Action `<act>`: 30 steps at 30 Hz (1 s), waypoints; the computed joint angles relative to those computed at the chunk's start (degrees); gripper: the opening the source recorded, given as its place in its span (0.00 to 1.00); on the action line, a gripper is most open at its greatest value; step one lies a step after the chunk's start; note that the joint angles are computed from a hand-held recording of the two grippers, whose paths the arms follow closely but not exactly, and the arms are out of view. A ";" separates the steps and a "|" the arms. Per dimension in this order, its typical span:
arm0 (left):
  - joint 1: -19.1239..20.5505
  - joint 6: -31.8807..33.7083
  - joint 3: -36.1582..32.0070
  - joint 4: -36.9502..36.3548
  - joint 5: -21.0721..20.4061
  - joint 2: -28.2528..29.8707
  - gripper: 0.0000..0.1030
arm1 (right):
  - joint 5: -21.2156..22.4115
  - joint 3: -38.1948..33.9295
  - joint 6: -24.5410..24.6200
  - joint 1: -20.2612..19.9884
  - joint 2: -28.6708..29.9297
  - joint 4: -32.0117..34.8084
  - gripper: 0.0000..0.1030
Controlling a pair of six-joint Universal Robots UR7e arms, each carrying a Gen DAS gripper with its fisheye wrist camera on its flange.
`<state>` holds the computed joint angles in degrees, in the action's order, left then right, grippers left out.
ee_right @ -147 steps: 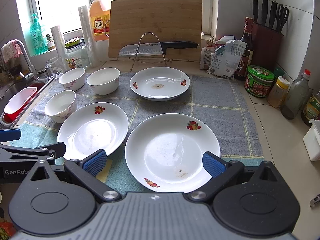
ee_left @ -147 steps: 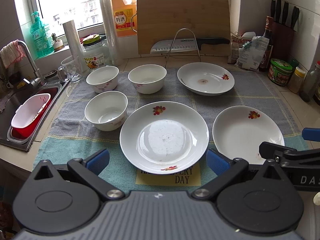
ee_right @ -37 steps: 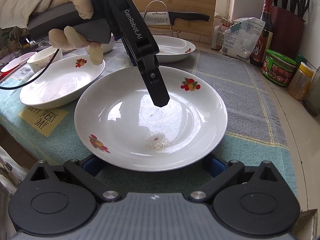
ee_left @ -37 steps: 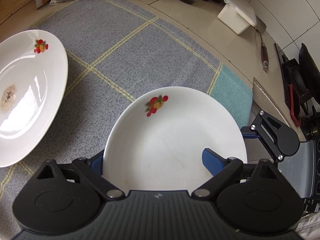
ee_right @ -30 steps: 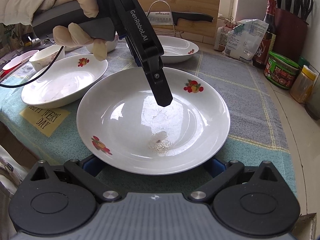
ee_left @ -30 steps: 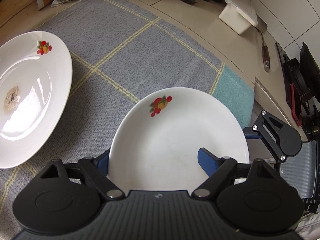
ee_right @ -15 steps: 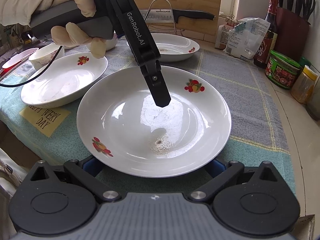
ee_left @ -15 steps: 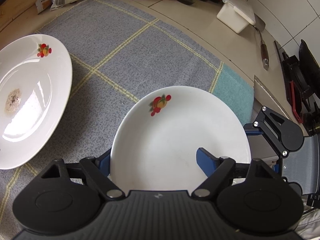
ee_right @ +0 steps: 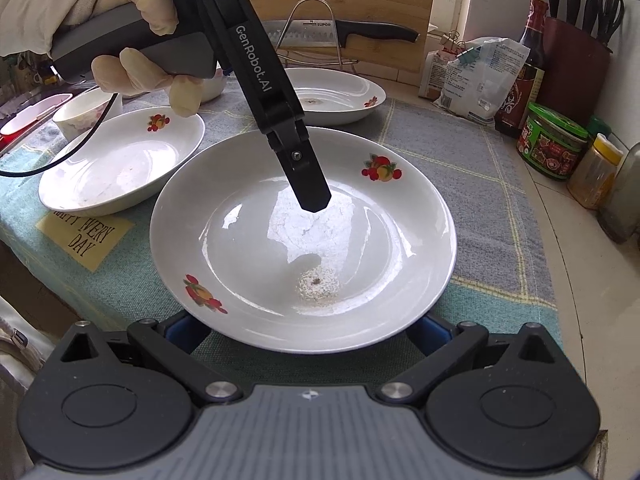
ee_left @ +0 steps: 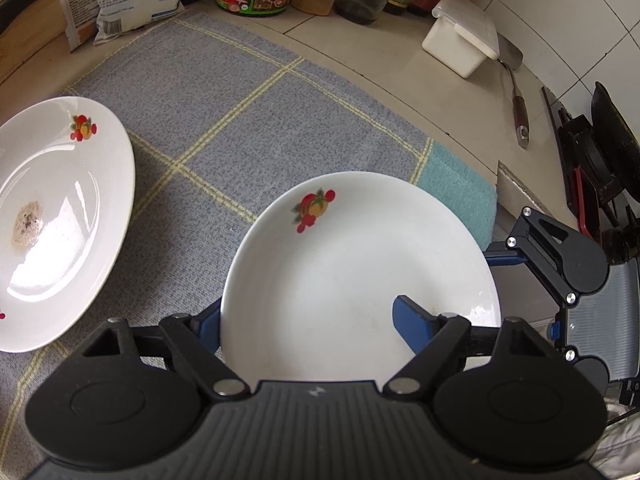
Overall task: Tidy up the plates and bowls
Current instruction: 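Lift the white plate off the mat with the left tool, then carry the held plate across the mat with the left tool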
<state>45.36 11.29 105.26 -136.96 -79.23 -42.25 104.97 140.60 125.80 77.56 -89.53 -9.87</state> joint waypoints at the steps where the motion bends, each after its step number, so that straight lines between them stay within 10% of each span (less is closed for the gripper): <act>1: -0.12 -0.13 -0.15 -0.23 -0.04 0.13 0.81 | 0.00 -0.10 -0.24 -0.05 -0.16 0.25 1.00; 30: -0.07 0.09 -15.45 -2.16 2.58 12.49 0.81 | -7.68 -13.05 -8.58 -8.58 0.14 11.77 1.00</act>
<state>45.30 11.37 89.81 -139.12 -76.65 -29.76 97.29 127.56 117.22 68.98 -89.39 1.90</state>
